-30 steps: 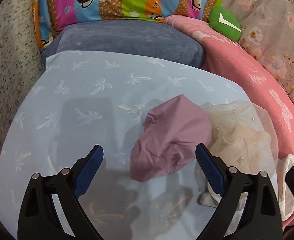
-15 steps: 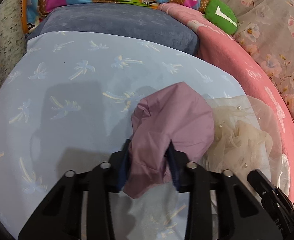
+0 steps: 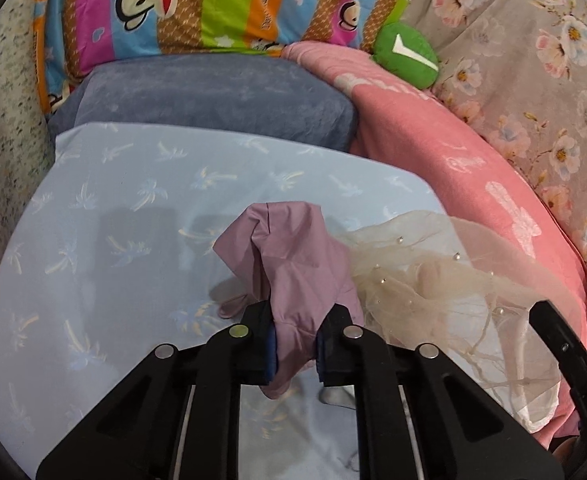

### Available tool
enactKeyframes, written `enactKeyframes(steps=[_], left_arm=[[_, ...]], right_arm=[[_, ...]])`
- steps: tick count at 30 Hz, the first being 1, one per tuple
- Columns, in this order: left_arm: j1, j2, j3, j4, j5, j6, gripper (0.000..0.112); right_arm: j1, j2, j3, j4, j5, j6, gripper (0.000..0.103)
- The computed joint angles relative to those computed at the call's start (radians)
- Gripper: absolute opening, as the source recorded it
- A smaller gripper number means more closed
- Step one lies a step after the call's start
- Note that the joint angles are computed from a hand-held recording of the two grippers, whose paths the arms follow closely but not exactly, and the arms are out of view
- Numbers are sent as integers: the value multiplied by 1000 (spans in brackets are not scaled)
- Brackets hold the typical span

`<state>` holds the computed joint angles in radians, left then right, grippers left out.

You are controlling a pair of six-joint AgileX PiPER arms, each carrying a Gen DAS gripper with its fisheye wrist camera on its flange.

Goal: Collect trash
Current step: 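Grasp the mauve cloth with the left tool while the right tool grasps the beige tulle, then carry the mauve cloth and tulle over the bin and open both tools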

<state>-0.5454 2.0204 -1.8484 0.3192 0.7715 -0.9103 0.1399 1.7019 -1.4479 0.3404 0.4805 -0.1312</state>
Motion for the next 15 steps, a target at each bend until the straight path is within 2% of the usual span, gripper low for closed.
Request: enactKeyframes(steps=[9, 15], left_arm=[[-106, 32, -189, 49, 87, 23, 13], [-177, 145, -429, 36, 182, 90, 13]], right_arm=[[-171, -150, 47, 147, 7, -142, 5], [-324, -211, 62, 251, 41, -249, 5]])
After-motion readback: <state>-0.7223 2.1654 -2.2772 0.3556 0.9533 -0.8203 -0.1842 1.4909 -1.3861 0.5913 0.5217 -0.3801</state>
